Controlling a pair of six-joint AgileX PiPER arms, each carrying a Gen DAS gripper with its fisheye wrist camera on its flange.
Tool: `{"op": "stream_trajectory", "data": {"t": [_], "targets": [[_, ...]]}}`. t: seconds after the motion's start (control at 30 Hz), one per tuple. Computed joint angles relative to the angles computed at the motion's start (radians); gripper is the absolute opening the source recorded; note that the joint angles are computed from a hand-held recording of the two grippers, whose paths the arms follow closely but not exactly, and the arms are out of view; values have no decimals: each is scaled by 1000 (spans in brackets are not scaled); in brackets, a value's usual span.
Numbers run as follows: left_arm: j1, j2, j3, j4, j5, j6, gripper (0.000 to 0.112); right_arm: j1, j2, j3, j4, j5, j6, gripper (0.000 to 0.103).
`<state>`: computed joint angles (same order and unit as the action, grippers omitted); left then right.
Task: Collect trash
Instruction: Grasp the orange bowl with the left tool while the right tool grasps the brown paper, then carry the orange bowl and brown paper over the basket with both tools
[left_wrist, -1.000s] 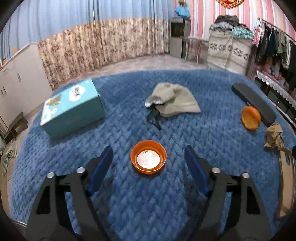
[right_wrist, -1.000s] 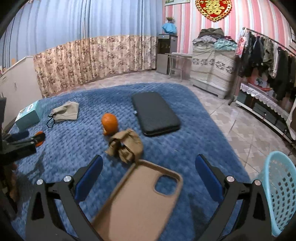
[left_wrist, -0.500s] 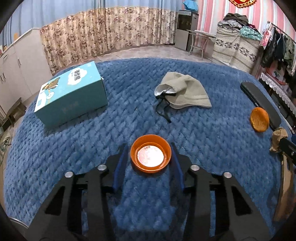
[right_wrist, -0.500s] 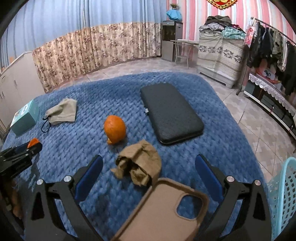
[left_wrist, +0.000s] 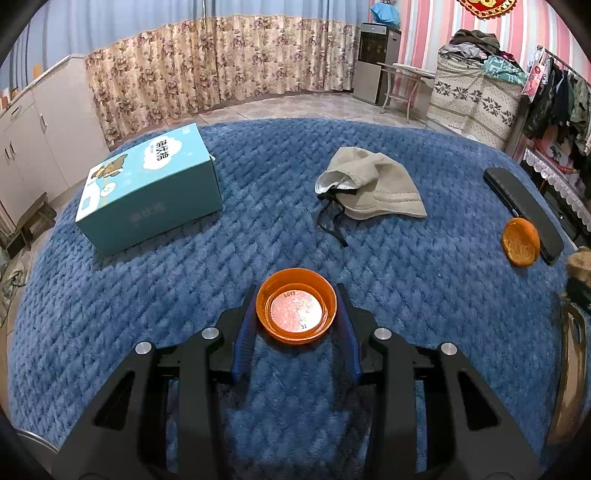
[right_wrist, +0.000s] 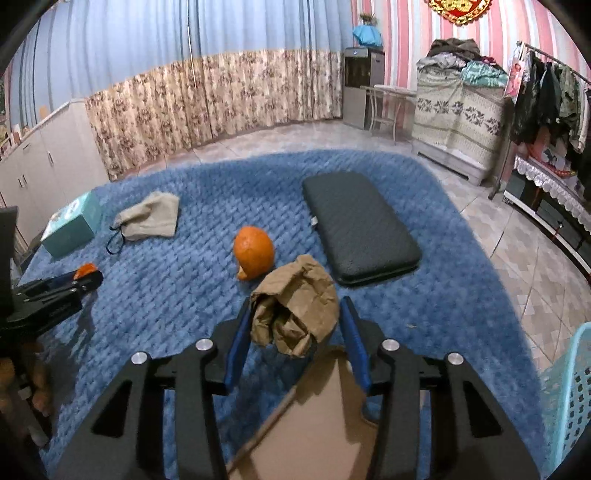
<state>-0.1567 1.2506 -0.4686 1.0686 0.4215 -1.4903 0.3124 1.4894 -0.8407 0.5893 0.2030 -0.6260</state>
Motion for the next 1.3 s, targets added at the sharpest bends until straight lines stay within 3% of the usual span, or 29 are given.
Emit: {"op": "stream_trajectory", "data": {"t": [0.13, 0.23, 0.4, 0.6, 0.77, 0.97, 1.3], "targets": [[-15, -54, 27, 21, 13, -17, 39, -78, -86, 47, 143, 31, -167, 46], [-106, -85, 36, 89, 110, -112, 39, -159, -153, 92, 240, 63, -282, 46], [-343, -132, 26, 138, 334, -229, 39, -347, -264, 154, 363, 152, -481, 46], [-598, -148, -60, 108, 520, -280, 39, -650, -364, 167, 491, 308, -728, 46], [-780, -76, -186, 115, 627, -306, 39, -938, -333, 110, 599, 498, -848, 46], [-925, 89, -365, 154, 658, -307, 39, -1129, -239, 59, 663, 564, -960, 46], [-1032, 366, -649, 176, 582, -251, 39, -1322, -47, -57, 683, 592, -1030, 46]]}}
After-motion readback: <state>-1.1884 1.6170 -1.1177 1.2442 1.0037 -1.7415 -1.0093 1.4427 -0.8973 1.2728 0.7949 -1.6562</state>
